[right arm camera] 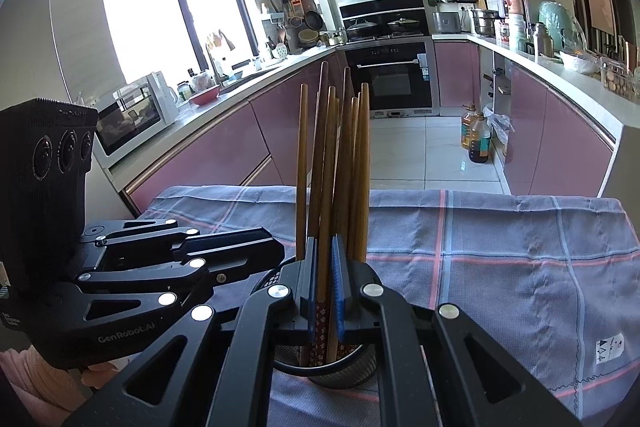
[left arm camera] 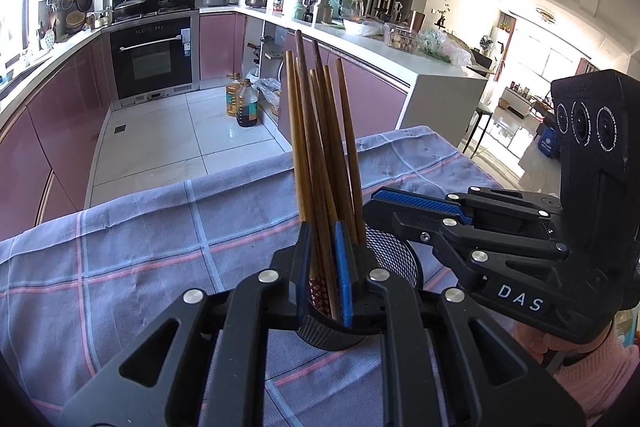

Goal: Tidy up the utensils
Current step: 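Open both tools and pull them back from the mesh cup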

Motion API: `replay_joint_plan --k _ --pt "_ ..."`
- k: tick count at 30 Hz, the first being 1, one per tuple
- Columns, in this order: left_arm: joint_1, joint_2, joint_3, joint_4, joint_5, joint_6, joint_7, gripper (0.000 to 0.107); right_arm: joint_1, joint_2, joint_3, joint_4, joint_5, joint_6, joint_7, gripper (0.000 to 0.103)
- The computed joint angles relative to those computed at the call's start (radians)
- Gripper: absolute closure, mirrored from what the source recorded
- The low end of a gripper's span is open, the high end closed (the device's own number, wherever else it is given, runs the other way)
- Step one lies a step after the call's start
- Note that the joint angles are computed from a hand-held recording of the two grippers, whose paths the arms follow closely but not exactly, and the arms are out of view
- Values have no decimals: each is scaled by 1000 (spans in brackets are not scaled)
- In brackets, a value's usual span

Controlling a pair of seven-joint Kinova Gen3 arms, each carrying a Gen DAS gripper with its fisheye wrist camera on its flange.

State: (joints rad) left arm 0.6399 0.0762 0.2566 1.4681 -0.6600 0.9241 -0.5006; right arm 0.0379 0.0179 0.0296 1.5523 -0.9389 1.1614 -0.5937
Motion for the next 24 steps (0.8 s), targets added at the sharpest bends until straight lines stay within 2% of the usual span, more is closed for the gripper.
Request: replay_joint_plan --k 2,4,8,10,12,14,16,19,21,24 --pt "3 -6 1 11 -11 -2 14 89 0 -3 1 3 -4 0 5 96" --pt "10 -12 5 24 -37 2 43 79 -1 -10 2 9 -8 -3 10 96" --pt "32 -24 22 49 -118 34 134 70 -4 -26 8 26 -17 -11 19 83" --pt "47 -30 37 63 -173 70 195 60 -6 -33 13 34 -19 -15 24 82" --pt "60 -34 52 71 -217 111 241 53 -8 -41 17 47 -25 -24 28 69" --pt "78 -35 69 79 -268 162 291 45 -10 -51 23 61 -30 -34 34 60" --pt "102 -29 86 81 -314 224 332 31 -12 -57 30 73 -34 -37 38 53" --pt "136 -22 102 89 -361 300 377 22 -12 -64 38 87 -38 -38 42 51" --pt "161 -14 109 92 -388 350 410 14 -12 -73 44 102 -45 -48 48 37" --pt "192 -12 116 101 -423 409 449 10 -13 -89 54 129 -61 -62 65 28"
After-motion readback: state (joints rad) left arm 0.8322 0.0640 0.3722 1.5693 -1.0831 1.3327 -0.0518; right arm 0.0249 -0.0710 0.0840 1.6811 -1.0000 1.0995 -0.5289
